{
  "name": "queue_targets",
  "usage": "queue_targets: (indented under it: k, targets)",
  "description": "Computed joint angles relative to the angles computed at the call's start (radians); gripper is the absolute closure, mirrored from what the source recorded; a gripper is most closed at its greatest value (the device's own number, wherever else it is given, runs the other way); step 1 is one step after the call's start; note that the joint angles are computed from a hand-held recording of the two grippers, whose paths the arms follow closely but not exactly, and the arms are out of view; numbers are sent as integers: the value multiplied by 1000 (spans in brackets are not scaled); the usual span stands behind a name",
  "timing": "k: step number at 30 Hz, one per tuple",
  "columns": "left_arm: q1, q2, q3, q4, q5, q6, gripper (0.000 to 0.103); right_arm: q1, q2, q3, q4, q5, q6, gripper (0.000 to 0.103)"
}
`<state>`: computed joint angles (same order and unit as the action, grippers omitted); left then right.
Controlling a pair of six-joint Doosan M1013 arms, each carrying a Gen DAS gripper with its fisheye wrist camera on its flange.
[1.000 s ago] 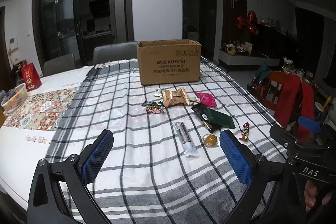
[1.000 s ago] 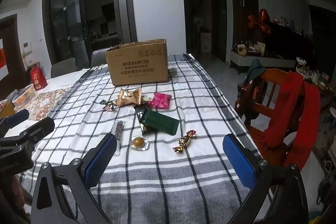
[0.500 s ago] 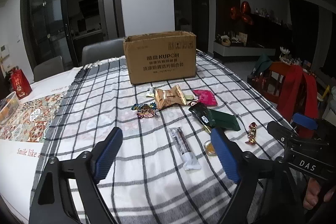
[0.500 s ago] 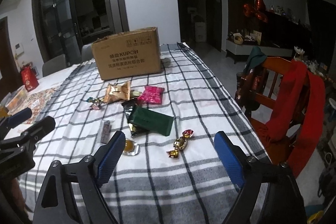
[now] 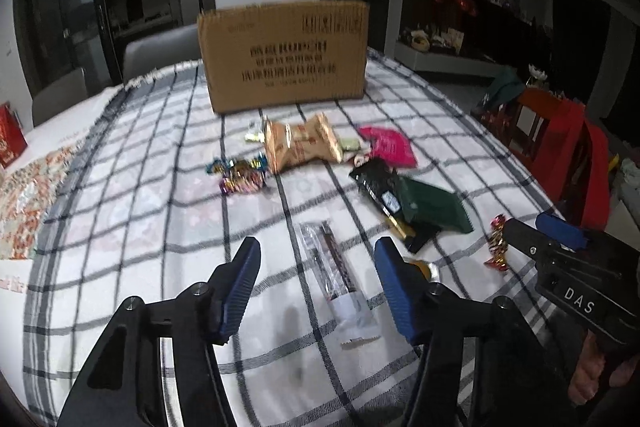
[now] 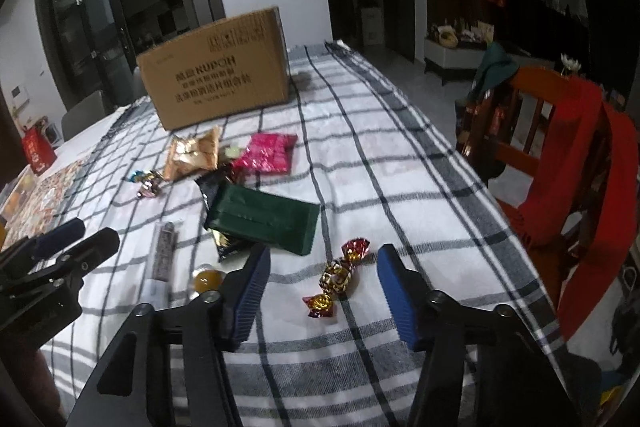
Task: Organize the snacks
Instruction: 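Lower the left tool onto the white stick snack while the right tool reaches the gold candies, then close the left tool on the stick snack while the right tool grasps the gold candies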
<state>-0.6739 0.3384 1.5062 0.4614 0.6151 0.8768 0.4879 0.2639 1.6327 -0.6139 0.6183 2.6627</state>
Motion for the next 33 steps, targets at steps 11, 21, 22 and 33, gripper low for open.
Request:
queue_targets:
  k: [11,21,22,33]
  targets:
    - [19,51,-38,-137,42,108,57,-22,26,-7,100,-7,-62,64]
    - [35,73,-56,-234,60,159,66,-32,37,-15,132,-10,-88,72]
    - [36,74,-57,-246,60,165,68,-31,39,-17,126,-8,-86,73]
    - [45,75,-55,-305,40,200,79,-18,33,-13,53,-6,-46,80]
